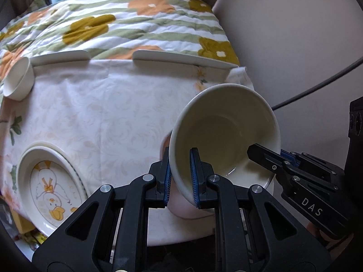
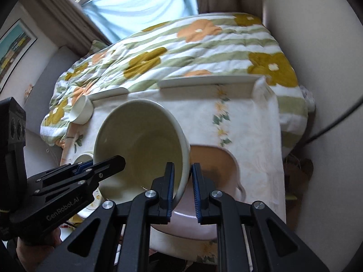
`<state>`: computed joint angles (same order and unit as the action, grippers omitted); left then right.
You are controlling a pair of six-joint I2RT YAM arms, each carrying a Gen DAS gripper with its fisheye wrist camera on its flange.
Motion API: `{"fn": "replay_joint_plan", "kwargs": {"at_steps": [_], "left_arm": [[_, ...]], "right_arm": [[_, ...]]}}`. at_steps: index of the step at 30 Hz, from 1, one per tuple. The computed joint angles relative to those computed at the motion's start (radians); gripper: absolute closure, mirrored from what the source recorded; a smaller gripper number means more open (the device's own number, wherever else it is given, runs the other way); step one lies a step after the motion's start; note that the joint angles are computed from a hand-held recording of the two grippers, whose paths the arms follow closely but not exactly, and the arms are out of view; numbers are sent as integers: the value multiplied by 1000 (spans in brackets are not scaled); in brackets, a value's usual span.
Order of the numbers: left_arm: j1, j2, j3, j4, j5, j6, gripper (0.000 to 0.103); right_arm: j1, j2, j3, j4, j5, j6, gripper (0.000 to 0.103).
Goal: Organize plates and bowls
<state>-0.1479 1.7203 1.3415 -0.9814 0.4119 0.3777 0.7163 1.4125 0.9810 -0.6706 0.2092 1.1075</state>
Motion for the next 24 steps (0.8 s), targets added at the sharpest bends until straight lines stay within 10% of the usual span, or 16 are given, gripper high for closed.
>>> {"fn": "replay_joint_plan", "kwargs": {"at_steps": [24], "left_arm": [[-169,177,-87,161,-210,131,90]], "right_arm": [[34,74,-221,180,-73,302,89]]}}
